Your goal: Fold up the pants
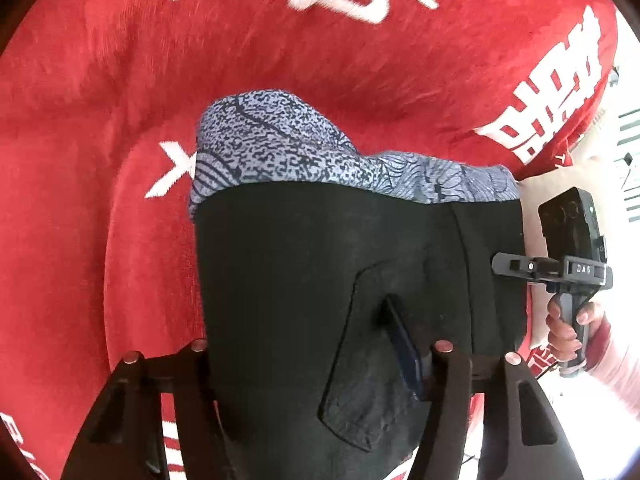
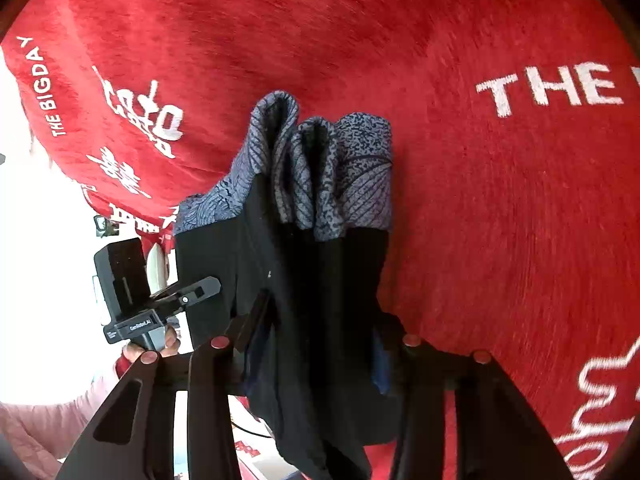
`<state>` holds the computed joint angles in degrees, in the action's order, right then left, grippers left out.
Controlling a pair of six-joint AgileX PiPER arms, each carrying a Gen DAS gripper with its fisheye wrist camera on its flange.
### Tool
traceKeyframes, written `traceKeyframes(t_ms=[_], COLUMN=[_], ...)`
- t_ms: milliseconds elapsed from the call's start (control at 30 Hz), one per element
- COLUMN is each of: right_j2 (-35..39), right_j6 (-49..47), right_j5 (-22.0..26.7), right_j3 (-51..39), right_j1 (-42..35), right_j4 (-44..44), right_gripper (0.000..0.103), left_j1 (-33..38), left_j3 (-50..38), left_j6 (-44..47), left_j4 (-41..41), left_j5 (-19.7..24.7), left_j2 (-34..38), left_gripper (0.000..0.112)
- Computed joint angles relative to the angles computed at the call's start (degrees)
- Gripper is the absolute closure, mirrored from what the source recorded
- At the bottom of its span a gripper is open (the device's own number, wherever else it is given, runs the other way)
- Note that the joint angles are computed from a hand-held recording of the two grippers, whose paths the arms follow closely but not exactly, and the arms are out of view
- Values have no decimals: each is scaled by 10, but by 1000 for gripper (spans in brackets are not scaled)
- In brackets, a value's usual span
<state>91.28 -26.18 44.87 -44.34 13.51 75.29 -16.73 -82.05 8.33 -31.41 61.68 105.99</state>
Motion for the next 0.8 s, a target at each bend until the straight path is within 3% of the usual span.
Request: traceKeyframes(t_ms=[200,467,700,800], right_j2=[-52,-154,-159,-157], right_j6=[36,114,83,42], right_j5=[19,-6,-76,-97], right_j3=[26,88,158,178], right_j1=[-6,45,113,120], right_j4=[-2,-13,36,75], right_gripper=[58,58,57,53], left_j1=[11,-8,-26,-36], left_j3=[13,58,167,177], left_j6=[4,-18,-21,-55], left_j4=[-12,2,4,21], left_j5=[29,53,-4,-34], left_j2=[-46,-114,-147,-144], left_gripper=[53,53,50,33])
